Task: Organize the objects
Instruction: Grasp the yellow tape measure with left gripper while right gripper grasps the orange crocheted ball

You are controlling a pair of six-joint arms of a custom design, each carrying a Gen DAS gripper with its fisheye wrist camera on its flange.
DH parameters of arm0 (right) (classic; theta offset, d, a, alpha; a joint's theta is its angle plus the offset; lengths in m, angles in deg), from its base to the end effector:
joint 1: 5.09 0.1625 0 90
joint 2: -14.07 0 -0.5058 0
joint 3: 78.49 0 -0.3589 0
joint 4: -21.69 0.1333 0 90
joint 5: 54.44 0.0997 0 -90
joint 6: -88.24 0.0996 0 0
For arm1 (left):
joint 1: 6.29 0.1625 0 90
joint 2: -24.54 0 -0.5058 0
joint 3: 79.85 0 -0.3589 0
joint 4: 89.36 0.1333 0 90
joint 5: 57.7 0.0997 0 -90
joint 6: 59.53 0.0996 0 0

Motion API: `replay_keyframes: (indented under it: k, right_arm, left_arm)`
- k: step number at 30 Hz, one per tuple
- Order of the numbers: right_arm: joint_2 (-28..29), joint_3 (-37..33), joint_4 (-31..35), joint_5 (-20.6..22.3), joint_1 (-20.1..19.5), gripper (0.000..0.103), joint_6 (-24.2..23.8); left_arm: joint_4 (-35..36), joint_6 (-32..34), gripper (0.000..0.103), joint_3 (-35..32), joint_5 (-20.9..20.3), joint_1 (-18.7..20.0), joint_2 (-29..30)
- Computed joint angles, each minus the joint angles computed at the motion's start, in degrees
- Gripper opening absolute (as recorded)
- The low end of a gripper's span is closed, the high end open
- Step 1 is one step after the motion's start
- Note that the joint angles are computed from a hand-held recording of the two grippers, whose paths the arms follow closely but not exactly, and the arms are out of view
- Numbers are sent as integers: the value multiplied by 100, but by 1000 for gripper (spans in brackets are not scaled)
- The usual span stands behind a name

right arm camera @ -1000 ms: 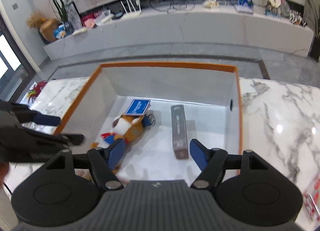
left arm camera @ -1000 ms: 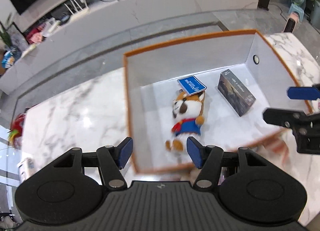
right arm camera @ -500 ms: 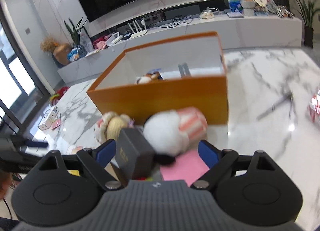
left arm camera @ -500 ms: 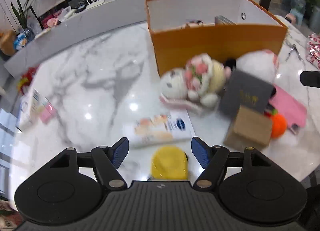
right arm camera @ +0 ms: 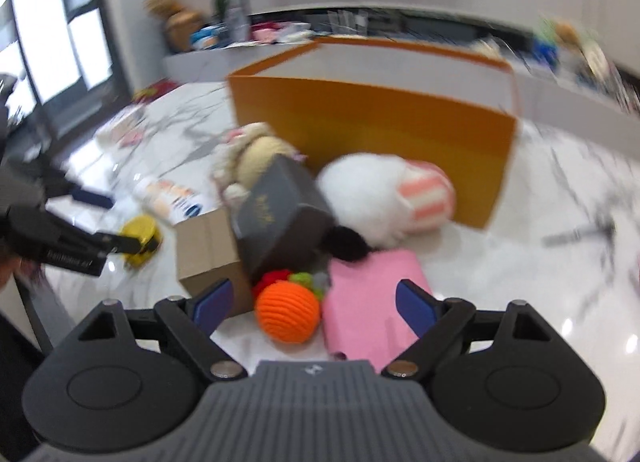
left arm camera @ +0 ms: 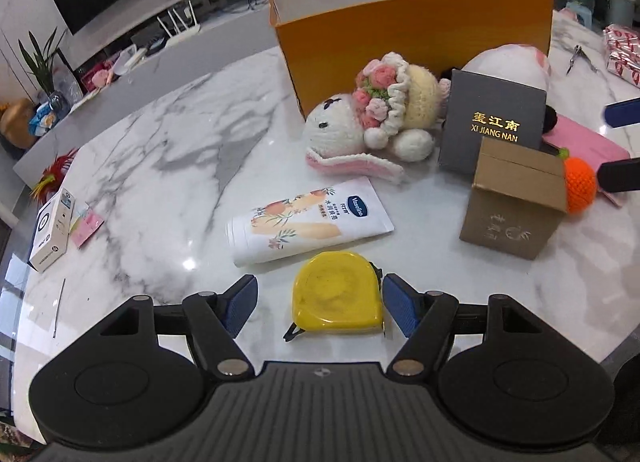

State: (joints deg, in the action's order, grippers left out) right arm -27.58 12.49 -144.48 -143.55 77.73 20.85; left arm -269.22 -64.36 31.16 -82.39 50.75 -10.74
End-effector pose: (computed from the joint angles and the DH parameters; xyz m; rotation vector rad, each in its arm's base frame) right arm 0.0406 -0.7568 0.1826 1.4184 -2.4359 0.5484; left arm -0.1431 -0.6321 0.0908 0.3394 2.0229 -0.6641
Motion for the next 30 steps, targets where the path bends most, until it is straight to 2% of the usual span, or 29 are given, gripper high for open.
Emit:
replay_keyframes:
  k: [2, 5, 9, 12, 14, 17, 19, 22, 26, 30]
  right_arm:
    - [21, -26, 163, -9, 10, 76, -217]
    - [100, -56, 189, -117, 48, 76, -326]
    - [187, -87, 194, -197, 71, 75, -349]
    - [211, -68, 217, -278, 82, 73, -421]
    - [233, -41, 147, -294, 84, 72, -478]
    - [246, -43, 153, -320, 83, 73, -489]
    - [246, -59, 206, -315, 79, 72, -473]
    - [255, -66, 226, -303, 70, 73, -488]
    - [240, 5, 110, -281, 63, 72, -645]
    - [243, 46, 17, -259, 61, 70, -747]
  left_arm:
    - [-488, 264, 82, 118, -58, 7, 41]
    - [-374, 197, 82, 102, -111, 59, 41]
    - [-607, 365, 82, 46, -147, 142, 148]
    - [-1328, 833, 83, 86, -187, 184, 276]
    - [-1397, 681, 82, 108, -332, 243, 226]
    - [-1342, 325, 68, 215, -774, 327, 54]
    - [-1367, 281, 68, 256, -836, 337, 27]
    - [-1525, 307, 70, 278, -872, 352, 46]
    - [-1799, 315, 86, 276, -822, 397, 107]
    - [-1827, 216, 86, 300, -884, 418, 85]
